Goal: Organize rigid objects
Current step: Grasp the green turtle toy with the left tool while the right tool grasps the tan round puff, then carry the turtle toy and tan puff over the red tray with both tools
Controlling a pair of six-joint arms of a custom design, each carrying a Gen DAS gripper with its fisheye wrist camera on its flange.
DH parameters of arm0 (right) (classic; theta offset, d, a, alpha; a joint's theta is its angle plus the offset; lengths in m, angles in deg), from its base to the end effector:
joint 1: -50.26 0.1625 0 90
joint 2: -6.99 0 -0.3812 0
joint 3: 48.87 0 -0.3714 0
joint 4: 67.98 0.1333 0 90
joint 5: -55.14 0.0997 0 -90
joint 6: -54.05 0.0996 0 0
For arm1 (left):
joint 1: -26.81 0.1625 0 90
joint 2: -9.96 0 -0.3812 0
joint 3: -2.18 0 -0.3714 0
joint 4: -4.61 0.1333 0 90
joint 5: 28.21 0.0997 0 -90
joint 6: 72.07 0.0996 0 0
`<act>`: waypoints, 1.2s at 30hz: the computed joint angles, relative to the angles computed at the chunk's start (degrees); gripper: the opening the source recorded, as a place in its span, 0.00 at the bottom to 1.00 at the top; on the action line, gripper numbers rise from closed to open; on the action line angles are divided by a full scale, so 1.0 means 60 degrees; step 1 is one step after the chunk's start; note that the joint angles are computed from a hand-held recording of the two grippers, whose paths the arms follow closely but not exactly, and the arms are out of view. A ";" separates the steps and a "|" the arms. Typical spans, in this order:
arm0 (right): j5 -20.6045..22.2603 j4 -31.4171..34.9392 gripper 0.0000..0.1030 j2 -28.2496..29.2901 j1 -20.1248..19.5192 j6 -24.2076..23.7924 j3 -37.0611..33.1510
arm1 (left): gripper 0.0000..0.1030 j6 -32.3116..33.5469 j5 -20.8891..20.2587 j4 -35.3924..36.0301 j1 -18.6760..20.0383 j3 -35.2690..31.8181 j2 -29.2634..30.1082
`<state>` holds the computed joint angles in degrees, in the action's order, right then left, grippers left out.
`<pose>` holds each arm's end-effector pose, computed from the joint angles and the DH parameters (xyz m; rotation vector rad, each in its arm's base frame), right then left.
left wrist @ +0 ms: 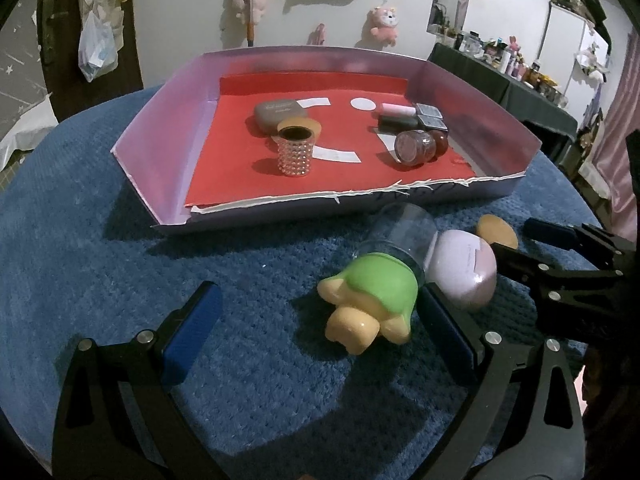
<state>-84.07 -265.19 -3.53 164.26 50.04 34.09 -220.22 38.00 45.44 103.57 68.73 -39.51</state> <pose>0.2993 -0.5299 -0.1186 0.2319 -2.2650 0.8741 0.0391 -0.5914 0.2130 0.8431 2.4378 -0.6431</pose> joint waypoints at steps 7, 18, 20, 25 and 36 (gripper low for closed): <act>0.0226 0.0106 0.64 0.0074 -0.0032 -0.0094 -0.0238 | 0.68 0.0283 0.0274 0.0309 -0.0016 -0.0148 0.0190; 0.0652 0.0115 0.39 0.0026 -0.0035 -0.0039 -0.0167 | 0.46 0.0179 0.0899 0.0693 0.0167 -0.0281 0.0115; 0.0670 0.0066 0.39 -0.0018 -0.0011 -0.0011 -0.0077 | 0.46 0.0124 0.0896 0.0665 0.0168 -0.0165 0.0019; 0.0785 -0.0125 0.39 -0.0124 0.0080 0.0088 0.0164 | 0.46 0.0089 0.0889 0.0572 0.0162 0.0140 -0.0279; 0.1020 -0.0452 0.39 -0.0177 0.0363 -0.0117 0.0285 | 0.46 -0.0004 0.1037 0.0359 0.0191 0.0492 -0.0744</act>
